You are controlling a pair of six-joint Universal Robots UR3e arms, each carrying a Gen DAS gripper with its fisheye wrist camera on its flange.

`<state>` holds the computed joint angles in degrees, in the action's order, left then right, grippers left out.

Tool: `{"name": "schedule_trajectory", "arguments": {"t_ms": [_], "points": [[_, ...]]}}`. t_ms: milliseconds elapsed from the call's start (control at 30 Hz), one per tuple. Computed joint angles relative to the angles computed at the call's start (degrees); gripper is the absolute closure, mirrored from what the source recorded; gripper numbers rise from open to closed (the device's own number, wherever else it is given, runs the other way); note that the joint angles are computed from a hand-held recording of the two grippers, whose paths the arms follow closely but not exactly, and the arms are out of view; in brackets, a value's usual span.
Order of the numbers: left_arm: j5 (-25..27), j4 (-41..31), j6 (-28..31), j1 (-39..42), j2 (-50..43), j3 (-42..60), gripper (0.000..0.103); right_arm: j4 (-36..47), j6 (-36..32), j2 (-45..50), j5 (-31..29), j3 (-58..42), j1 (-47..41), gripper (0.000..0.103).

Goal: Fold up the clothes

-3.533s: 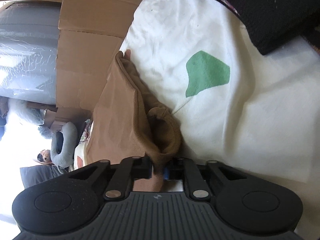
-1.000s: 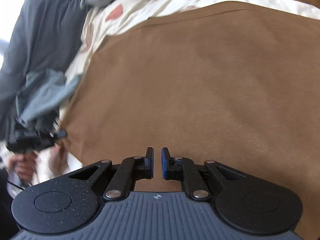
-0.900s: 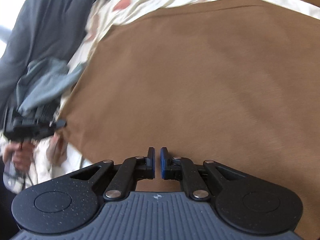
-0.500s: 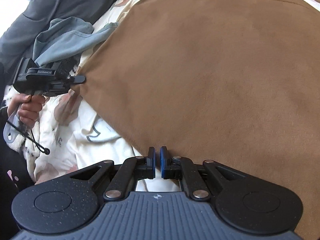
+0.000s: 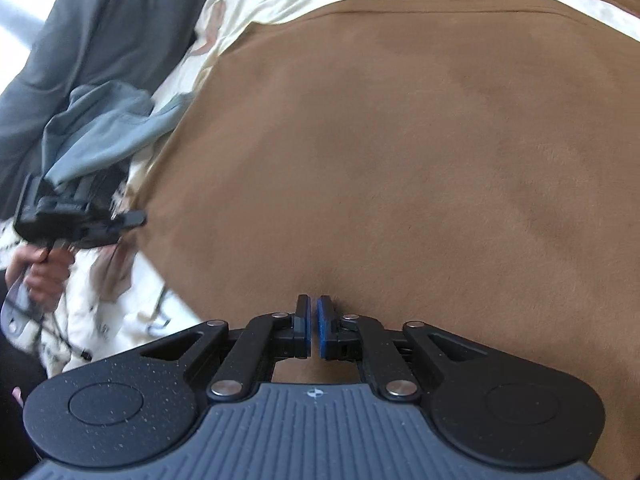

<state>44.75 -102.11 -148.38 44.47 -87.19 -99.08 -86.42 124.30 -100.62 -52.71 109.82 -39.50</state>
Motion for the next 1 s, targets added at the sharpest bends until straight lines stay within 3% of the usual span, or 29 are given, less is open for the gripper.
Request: {"name": "schedule_trajectory", "arguments": {"t_ms": [300,1000], "points": [[0.17,0.78,-1.53,0.44,0.42,-1.18,0.093,-21.76,14.18,9.91,-3.04,-4.89,6.77,0.097],[0.59,-1.88,0.41,1.04,1.0,-0.2,0.093,-36.27,25.33,33.09,-4.9,-25.33,13.94,0.097]]}}
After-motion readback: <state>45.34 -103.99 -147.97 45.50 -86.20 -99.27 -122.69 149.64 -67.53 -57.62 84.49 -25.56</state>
